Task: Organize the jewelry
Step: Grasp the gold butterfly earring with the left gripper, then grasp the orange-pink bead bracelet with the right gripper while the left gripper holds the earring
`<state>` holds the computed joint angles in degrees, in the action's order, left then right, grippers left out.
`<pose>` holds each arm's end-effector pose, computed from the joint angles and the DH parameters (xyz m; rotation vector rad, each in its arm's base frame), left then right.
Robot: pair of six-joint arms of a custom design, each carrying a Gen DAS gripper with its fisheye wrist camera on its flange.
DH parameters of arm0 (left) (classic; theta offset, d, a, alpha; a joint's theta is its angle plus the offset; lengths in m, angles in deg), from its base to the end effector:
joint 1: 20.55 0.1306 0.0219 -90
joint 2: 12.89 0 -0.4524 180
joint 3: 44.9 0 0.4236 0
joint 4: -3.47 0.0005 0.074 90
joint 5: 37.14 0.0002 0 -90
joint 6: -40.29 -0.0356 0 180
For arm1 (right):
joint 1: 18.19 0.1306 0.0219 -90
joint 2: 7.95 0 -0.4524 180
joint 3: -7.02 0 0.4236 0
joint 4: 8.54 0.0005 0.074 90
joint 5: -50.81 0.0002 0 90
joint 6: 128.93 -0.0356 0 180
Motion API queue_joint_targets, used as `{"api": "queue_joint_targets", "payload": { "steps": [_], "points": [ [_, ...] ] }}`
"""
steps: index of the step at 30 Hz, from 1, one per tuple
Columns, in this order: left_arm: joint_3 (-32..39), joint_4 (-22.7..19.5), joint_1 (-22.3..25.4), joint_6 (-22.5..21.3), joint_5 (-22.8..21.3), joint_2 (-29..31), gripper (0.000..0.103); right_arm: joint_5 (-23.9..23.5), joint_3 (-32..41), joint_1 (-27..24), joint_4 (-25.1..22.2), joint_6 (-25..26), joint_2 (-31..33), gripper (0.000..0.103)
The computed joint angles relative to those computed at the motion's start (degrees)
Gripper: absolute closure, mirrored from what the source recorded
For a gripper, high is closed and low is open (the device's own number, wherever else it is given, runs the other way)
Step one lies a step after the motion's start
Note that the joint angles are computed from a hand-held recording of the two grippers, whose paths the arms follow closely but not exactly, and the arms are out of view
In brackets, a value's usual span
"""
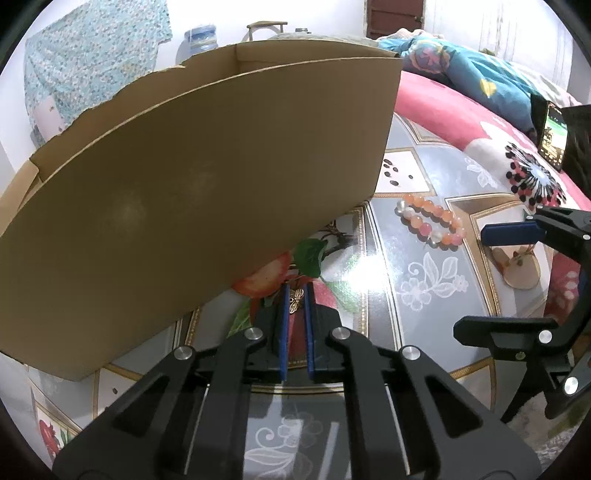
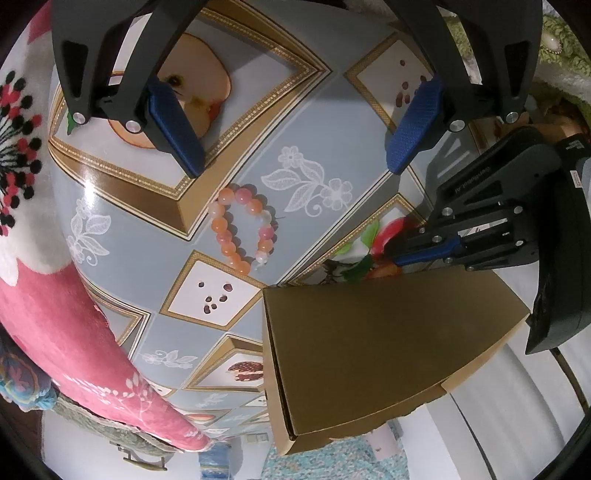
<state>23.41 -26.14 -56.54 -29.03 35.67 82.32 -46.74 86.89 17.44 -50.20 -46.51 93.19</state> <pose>0.4106 -0.2858 0.2993 0.2195 2.4831 -0.0243 0.4475 0.3259 0.3234 -0.7014 2.6297 0.4081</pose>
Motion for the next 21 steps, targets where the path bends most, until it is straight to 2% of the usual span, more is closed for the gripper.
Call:
{"api": "queue_joint_targets", "payload": {
  "steps": [9,14,17,21],
  "points": [
    [-1.3,1.3,-0.1,1.0,0.3,-1.1,0.097,0.8,-0.7,-0.4,0.6,-0.3,-1.3,0.007],
    [-2.5,1.4,-0.6,1.8,-0.2,-3.1,0.097,1.2,-0.8,-0.8,2.6,0.4,-2.3,0.007],
    [-3.5,1.2,-0.8,2.6,-0.8,-4.8,0.097,-0.2,-0.4,-1.4,3.9,-0.2,-2.2,0.016],
    [-4.5,1.1,-0.9,3.3,-2.1,-7.4,0.097,-1.8,2.0,-1.9,3.2,-0.4,-0.1,0.037]
  ]
}}
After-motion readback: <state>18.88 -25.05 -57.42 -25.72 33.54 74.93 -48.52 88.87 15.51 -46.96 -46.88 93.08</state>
